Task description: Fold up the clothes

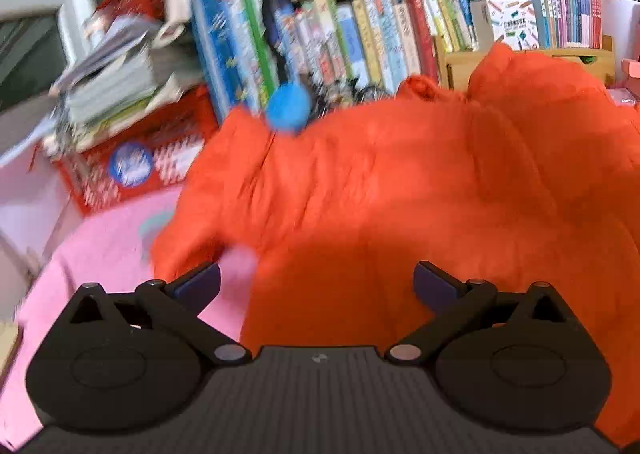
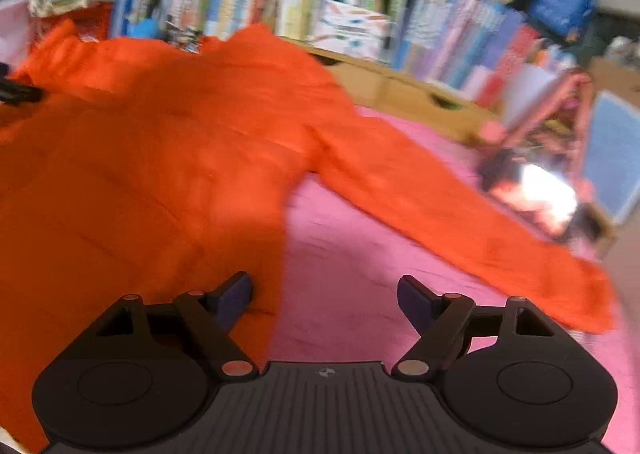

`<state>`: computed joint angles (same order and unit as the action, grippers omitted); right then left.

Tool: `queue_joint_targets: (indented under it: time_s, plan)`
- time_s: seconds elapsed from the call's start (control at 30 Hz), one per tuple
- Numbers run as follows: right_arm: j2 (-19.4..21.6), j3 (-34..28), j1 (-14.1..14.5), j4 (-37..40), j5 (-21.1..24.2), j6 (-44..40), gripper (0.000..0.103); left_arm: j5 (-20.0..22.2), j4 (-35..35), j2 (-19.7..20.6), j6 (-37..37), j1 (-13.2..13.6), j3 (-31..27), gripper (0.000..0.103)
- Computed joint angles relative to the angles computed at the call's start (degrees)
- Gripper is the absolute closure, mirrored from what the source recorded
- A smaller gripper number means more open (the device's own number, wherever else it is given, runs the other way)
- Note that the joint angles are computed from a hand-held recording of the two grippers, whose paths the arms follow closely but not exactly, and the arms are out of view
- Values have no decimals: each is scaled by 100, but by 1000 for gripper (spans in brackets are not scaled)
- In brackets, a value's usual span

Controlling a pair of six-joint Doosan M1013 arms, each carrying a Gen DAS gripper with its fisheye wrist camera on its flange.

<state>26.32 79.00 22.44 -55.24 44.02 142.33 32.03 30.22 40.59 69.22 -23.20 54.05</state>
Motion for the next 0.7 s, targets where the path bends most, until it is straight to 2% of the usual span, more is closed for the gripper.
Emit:
queue_joint_targets:
  time_s: [0.1, 0.13, 0.2, 0.27, 0.33, 0.4, 0.43, 0.53, 0.57, 0.67, 0.7]
  plan:
    - [0, -80, 70, -592, 301, 251, 24, -21, 13, -171, -168, -34, 367, 0]
    - [-10, -118, 72, -713, 200, 365, 24, -19, 200, -190, -296, -64, 407, 0]
    - [-28, -227, 53, -872, -264, 663, 19, 25, 612, -192, -513, -131, 431, 0]
    - [32, -446, 21, -823, -889, 737, 10, 66, 877, -180, -658, -171, 437, 0]
    - [280, -874, 3, -257, -1449, 187, 7, 78, 1134, -179, -811, -207, 464, 0]
    - [598, -1398, -14, 731, -1913, -802, 7, 71, 1070, -185, -803, -196, 470, 0]
    - [790, -1685, -11, 1291, -1969, -1365, 7, 62, 905, -186, -734, -174, 455, 0]
    - [1458, -2669, 25, 2735, -1656, -2834, 7, 80, 54, -191, -430, -65, 391, 0]
    - [1672, -2983, 44, 2991, -1439, -3084, 8, 87, -367, -190, -296, -4, 362, 0]
    - [2080, -3526, 59, 3294, -667, -3133, 10, 105, -1909, -164, 272, 216, 284, 0]
    - [2111, -3552, 35, 3440, -596, -3145, 10, -24, -2291, -186, 379, 281, 339, 0]
